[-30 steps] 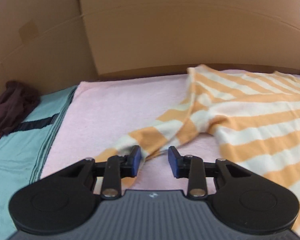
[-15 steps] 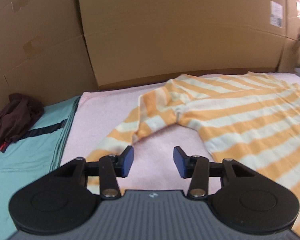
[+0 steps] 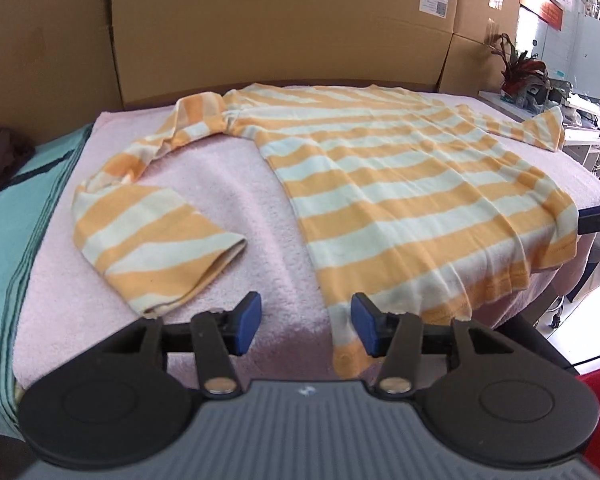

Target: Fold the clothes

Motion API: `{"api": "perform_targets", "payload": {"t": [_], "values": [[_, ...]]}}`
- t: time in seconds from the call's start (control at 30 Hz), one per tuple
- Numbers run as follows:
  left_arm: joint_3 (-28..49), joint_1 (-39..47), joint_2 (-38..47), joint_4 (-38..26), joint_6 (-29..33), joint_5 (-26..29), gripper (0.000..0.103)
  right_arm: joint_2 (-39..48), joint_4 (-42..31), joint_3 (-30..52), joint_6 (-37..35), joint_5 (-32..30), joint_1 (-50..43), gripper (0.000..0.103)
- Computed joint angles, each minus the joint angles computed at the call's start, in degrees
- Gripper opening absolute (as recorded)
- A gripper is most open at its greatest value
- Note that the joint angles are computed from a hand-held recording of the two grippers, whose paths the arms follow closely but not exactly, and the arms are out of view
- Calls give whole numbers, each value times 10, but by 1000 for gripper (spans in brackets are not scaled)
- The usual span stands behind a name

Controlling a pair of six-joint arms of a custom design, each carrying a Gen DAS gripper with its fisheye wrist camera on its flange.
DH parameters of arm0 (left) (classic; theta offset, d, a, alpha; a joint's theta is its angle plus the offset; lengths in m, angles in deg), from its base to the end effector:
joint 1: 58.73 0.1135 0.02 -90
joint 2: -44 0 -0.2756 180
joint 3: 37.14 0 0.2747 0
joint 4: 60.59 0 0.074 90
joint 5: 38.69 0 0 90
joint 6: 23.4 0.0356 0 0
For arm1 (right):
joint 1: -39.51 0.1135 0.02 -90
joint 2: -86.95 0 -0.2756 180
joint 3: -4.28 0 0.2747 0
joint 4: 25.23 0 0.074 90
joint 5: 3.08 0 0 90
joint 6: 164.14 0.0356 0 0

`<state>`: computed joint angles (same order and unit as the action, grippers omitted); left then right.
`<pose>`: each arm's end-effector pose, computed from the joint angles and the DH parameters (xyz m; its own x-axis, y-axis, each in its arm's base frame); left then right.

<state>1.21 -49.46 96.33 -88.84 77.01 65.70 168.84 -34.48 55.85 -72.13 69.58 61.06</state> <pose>0.1973 0.0232 0.1924 -0.6478 0.0716 -0.7584 0.1450 0.9890 -0.0305 0.2765 0.1206 0.1789 -0.6119 -0.2057 -0.7637 -0.5432 0.8112 0.2168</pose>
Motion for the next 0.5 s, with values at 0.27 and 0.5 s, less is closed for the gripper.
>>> {"api": "perform_targets", "payload": {"t": [0.27, 0.5], "values": [[-18, -47, -3, 43, -30, -40, 22, 33, 113, -19, 41, 10, 41, 9], [-11, -41, -30, 14, -34, -36, 4, -117, 55, -60, 18, -83, -24, 8]]}}
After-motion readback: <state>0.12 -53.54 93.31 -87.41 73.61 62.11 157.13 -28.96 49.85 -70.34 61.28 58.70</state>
